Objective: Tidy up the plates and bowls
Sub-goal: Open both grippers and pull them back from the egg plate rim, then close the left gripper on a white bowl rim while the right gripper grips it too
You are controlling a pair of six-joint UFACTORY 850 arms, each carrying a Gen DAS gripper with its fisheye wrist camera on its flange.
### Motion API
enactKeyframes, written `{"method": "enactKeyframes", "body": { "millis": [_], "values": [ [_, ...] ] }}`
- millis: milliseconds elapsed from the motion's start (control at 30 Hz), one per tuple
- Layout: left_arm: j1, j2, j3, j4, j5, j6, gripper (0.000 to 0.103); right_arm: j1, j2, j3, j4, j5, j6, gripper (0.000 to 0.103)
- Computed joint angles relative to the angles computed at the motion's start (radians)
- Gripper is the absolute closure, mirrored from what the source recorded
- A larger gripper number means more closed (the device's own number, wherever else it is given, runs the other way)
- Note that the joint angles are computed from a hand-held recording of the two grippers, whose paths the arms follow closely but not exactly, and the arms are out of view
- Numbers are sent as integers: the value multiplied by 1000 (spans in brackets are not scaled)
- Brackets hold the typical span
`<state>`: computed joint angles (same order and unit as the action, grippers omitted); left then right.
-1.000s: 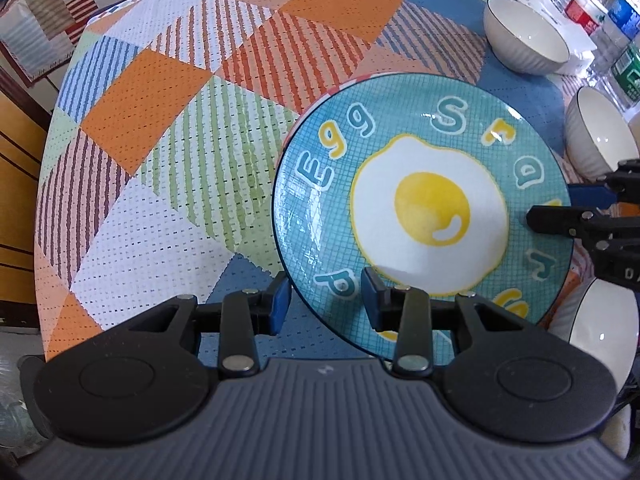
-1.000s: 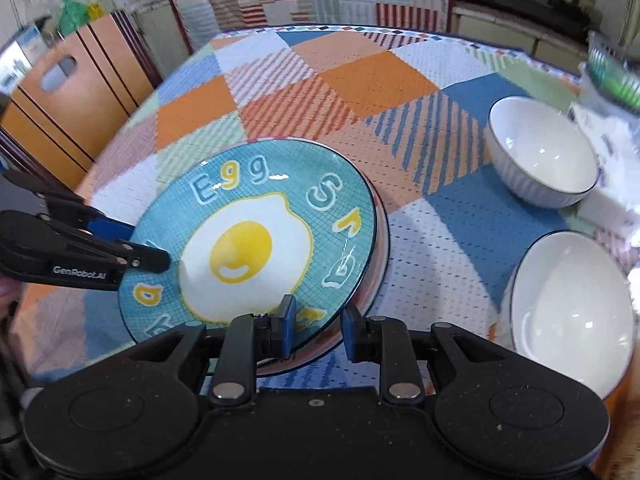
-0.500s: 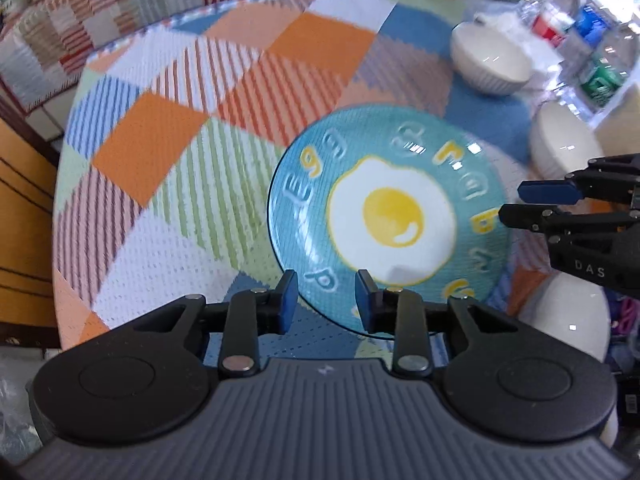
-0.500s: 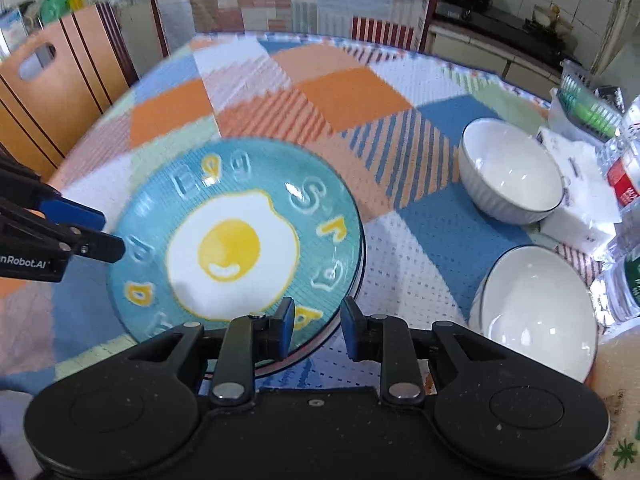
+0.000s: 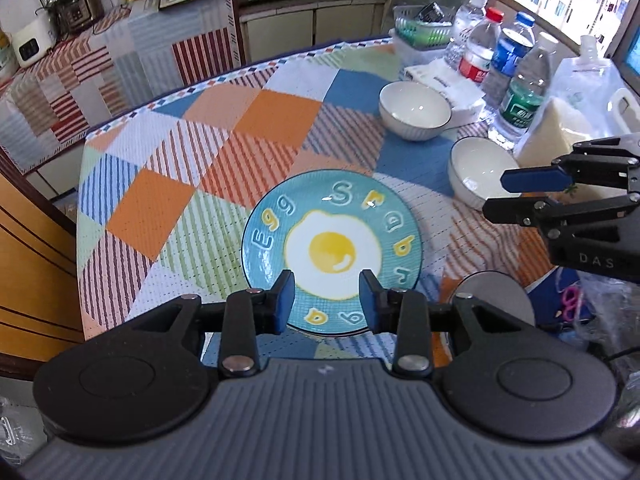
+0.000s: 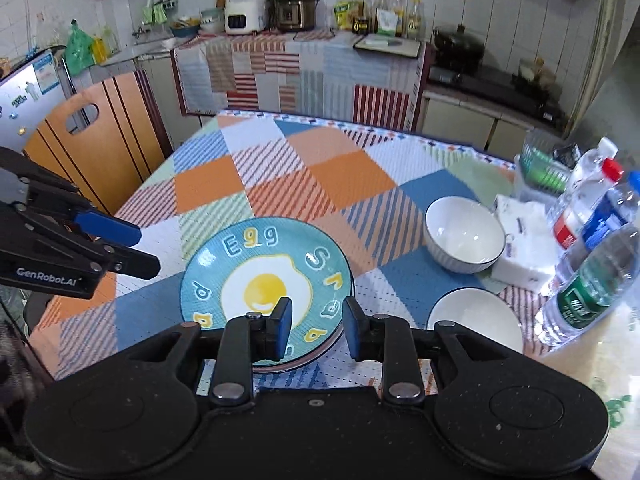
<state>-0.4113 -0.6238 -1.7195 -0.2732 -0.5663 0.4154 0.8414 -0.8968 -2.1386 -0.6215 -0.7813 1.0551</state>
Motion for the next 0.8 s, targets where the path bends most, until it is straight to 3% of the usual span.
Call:
{"method": "enactKeyframes", "body": {
  "millis": [200, 400, 633, 700, 800],
  "values": [
    [-16, 16, -2, 15, -1, -26, 60, 18, 47, 49, -62, -30, 31, 55],
    [-32, -12, -62, 25, -22, -62, 40, 12, 72, 76, -105, -70, 76, 31],
    [-44, -99, -196, 33, -47, -144, 10, -26, 63, 75, -72, -81, 77, 26],
    [-46, -130, -245, 24, -61, -149, 7, -40, 68, 88, -75, -70, 94, 11],
    [-52, -206, -363, 33, -122, -168, 6, -58, 89, 144, -151, -21, 172, 8]
  ]
}}
